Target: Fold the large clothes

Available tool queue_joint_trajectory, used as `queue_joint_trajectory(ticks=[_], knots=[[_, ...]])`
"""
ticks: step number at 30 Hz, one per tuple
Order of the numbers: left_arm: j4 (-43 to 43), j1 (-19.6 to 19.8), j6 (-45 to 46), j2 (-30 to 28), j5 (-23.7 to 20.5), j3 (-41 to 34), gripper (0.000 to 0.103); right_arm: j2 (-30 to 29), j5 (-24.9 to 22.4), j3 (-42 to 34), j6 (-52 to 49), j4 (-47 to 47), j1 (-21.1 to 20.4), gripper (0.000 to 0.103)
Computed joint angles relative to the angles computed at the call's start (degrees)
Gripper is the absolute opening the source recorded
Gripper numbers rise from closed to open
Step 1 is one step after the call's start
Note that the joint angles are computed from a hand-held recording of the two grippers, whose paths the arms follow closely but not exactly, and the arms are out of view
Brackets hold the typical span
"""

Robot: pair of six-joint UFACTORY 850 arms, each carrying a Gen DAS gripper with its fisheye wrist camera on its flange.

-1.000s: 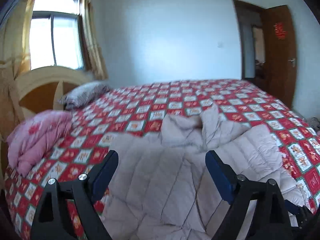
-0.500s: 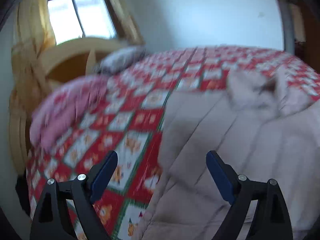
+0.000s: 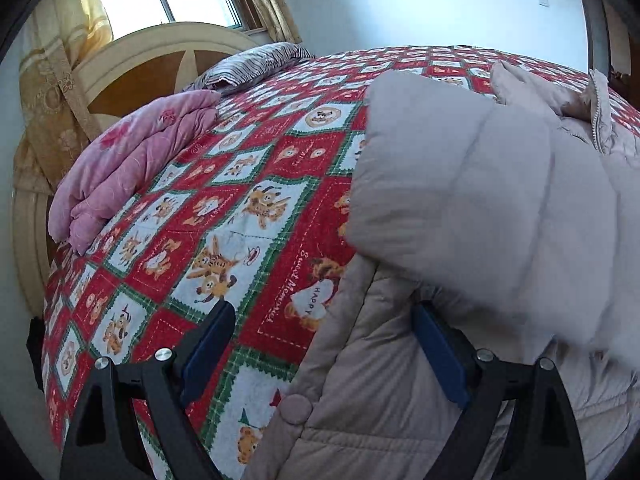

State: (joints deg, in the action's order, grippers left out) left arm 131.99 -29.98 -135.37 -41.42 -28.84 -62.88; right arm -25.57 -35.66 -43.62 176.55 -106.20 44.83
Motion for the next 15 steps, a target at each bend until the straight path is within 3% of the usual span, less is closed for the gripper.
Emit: queue_joint_trajectory(ticks=[6, 12, 14, 15], knots=[[0.98, 0.18, -0.71, 0.29, 0.74, 0.26, 0.091, 2.66, -2.03, 2.65, -3.35, 3.85, -1.67, 0.010], [3.64, 1.79, -2.45, 0.91, 6.07, -0.20, 0.091, 1.58, -3.02, 2.75, -6.77, 8.31, -3.21, 0.011], [3.08, 2.36, -0.65, 1.59, 9.50, -0.82, 0.091, 1.43, -2.23, 3.41, -4.03, 5.20, -4.06, 0.020], [2.47, 2.65, 0.23, 2.34, 11.40, -1.19, 0.091, 1.42, -2.02, 3.32, -5.10, 5.68, -4.15, 0.030]])
